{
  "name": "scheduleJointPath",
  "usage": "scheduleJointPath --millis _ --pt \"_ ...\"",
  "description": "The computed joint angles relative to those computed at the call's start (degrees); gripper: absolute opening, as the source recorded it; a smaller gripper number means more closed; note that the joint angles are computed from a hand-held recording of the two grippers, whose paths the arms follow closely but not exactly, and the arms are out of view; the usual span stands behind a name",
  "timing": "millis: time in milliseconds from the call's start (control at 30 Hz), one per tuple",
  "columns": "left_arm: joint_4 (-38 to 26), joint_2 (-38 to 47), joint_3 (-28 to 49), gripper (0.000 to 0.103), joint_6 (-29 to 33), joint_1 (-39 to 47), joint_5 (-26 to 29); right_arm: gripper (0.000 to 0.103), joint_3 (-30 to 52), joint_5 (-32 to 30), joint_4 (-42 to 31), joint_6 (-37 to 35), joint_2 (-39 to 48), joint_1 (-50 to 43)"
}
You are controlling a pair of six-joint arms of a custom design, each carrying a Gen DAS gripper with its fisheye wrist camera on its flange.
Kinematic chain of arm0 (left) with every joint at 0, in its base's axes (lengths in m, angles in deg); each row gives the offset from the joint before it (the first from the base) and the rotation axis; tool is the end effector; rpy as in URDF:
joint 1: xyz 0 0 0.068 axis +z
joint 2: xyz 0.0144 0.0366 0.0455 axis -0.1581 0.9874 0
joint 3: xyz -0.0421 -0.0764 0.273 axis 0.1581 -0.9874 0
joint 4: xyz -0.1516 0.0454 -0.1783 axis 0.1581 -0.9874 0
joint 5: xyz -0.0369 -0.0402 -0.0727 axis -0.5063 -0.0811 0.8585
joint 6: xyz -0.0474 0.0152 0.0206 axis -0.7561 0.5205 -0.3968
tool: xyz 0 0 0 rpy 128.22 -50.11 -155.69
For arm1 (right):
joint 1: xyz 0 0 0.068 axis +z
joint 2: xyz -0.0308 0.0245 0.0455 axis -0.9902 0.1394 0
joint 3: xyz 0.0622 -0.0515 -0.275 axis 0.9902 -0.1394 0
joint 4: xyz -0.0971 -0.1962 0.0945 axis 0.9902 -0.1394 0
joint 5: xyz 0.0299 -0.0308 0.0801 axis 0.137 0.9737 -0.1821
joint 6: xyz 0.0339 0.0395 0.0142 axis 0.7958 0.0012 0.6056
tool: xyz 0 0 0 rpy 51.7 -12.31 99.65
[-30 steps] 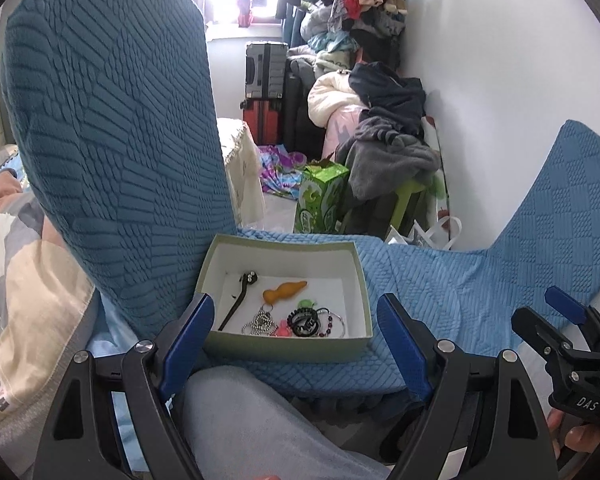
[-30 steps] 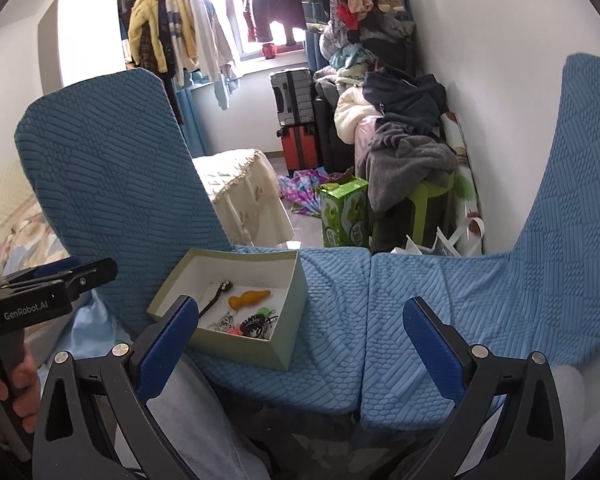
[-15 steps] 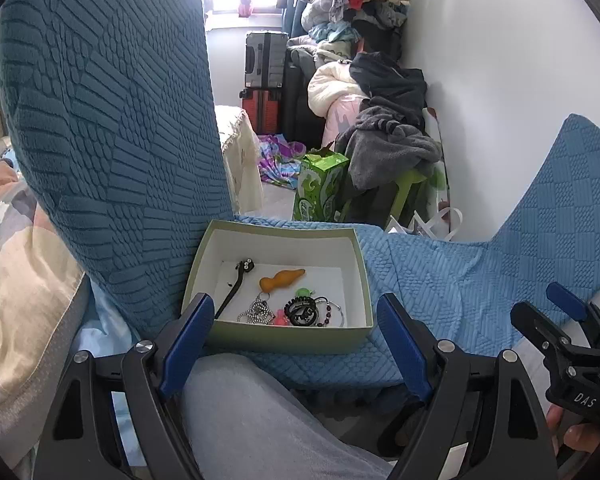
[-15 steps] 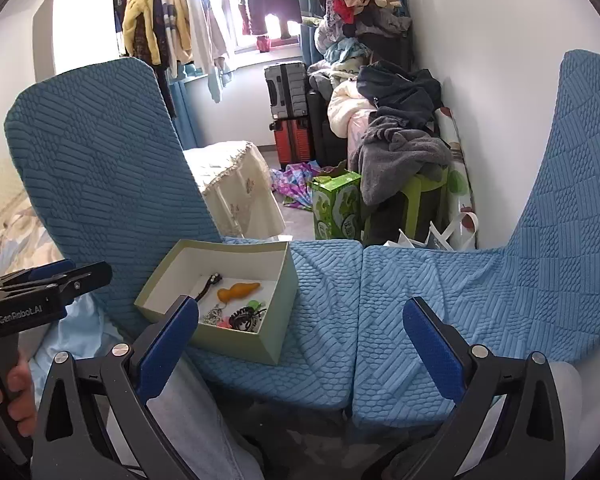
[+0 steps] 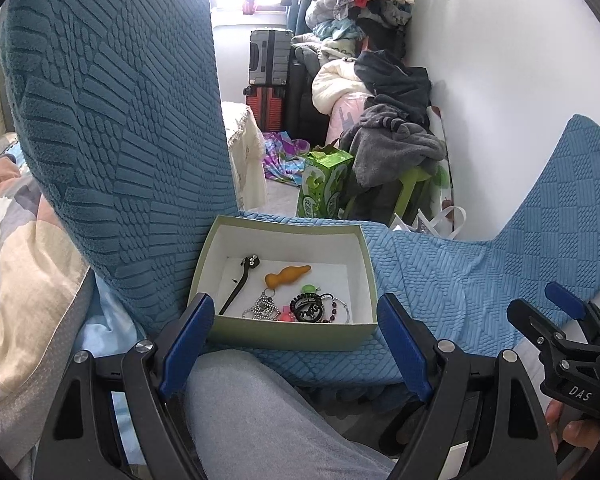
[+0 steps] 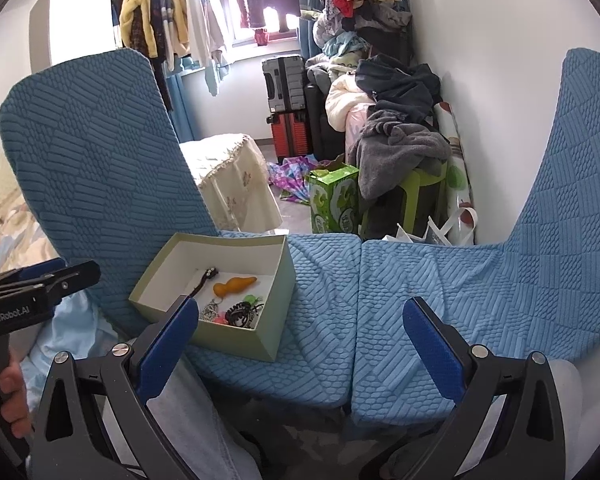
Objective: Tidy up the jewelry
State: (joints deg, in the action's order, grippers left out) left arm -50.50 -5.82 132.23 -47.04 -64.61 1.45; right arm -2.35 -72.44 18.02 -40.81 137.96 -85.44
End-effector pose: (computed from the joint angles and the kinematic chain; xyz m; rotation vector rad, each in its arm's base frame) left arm 0.1384 -0.1630 0.3272 -0.2854 2.3221 -0.0689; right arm 0.1667 0.0025 0.3331 -0.3481 2.2483 0.2718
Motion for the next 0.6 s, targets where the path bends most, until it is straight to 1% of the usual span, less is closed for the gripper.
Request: scheduleJointPath --millis 400,600 --pt "-0.3 -0.1 0.0 0.084 -0.4 -0.3 -0.2 0.103 -0.2 0.0 0.0 0.5 -0.5 0.4" --pt "-0.5 -0.6 0.5 0.084 1.3 0.4 0.1 0.103 0.0 0.4 0.2 0.7 -0.3 0.9"
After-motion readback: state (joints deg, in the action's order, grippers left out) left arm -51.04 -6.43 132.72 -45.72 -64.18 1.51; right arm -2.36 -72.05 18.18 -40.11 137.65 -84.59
